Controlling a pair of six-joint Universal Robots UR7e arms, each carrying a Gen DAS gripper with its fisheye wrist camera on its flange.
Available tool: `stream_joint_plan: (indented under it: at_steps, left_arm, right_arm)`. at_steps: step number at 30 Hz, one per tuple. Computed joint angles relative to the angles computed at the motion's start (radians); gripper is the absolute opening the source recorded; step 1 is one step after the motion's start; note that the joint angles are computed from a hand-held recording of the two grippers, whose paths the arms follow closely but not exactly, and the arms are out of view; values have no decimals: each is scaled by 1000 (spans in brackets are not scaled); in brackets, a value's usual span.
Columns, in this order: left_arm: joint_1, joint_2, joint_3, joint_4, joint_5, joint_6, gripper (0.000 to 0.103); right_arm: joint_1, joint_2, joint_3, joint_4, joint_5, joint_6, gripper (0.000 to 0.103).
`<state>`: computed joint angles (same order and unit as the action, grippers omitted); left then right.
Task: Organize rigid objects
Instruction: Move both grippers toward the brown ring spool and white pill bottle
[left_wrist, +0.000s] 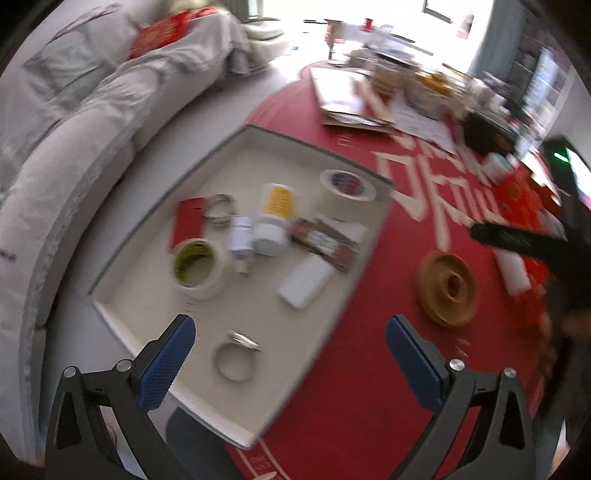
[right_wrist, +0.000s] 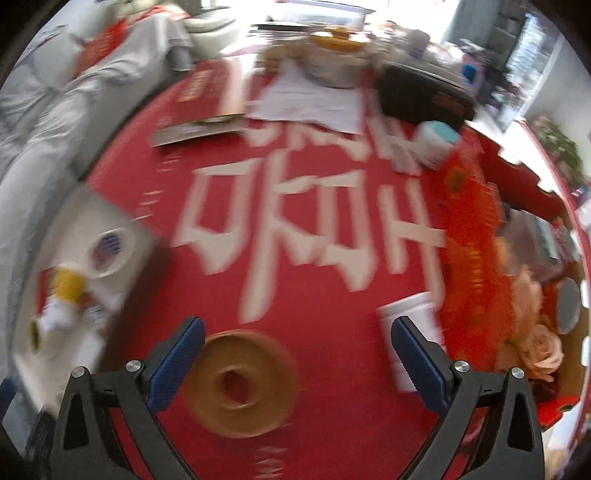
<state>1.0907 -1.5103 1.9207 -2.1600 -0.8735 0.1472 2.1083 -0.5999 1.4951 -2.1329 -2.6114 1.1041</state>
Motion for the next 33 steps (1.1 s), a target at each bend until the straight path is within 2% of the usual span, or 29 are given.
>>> stream_joint_plan:
  at_steps: [2, 6, 8, 11, 14, 15, 16, 17, 18, 19, 21, 24, 26, 27, 28, 31, 32, 33]
  left_arm:
    - [-13, -18, 22, 16, -29, 23, 103]
    - [-36, -47, 61, 35, -51, 51, 103]
    - [-39, -51, 64, 62, -60, 37, 103]
    - [-41, -48, 66, 80, -60, 15, 103]
    - [-40, -47, 66, 93, -57, 3, 103]
    - [-41, -50, 69, 94, -55, 0, 103]
    - [-41, -53, 71, 93, -53, -1, 103]
    - [-40, -55, 71, 96, -53, -3, 103]
    - [-39, -57, 71, 99, -54, -5, 103]
    - [-36, -57, 69, 101, -55, -3, 103]
    - [-36, -58, 69, 104, -54, -6, 103]
    - [-39, -56, 71, 110, -52, -11, 103]
    - [-43, -56, 74, 115, -52, -11, 103]
    - [-44, -55, 75, 117, -51, -12, 103]
    - [-46, -55, 76, 120, -52, -12, 103]
    - [-46, -48, 73, 125, -51, -15, 103]
    - [-45, -44, 70, 127, -52, -18, 103]
    - [-43, -40, 65, 133, -55, -24, 103]
  right_arm:
    - [-16, -15, 23, 18, -18, 7, 101]
    - [-39, -27, 59, -9, -8, -18, 102]
    - [-41, -17, 53, -25, -17, -48, 102]
    - [-33, -8, 66, -139, 2, -141, 102]
    - [-27, -5, 85, -255, 68, -247, 102]
    - [-32, -14, 98, -302, 133, -279, 102]
    - [-34, -20, 119, -352, 173, -281, 102]
    - [-30, -24, 130, -370, 171, -266, 102]
    - [-17, -28, 133, -356, 128, -229, 102]
    - [-2, -25, 128, -325, 54, -190, 102]
    - [12, -19, 112, -271, -60, -167, 102]
    - [-9, -9, 63, -147, -129, -182, 102]
    - [-31, -4, 43, -56, -163, -145, 102]
    - [-47, -8, 48, -61, -133, -153, 102]
    - [-71, -14, 58, -90, -61, -172, 102]
    - [-100, -35, 139, -320, 115, -266, 102]
    - [-104, -39, 163, -383, 154, -273, 103]
    - [-95, -37, 176, -404, 151, -259, 103]
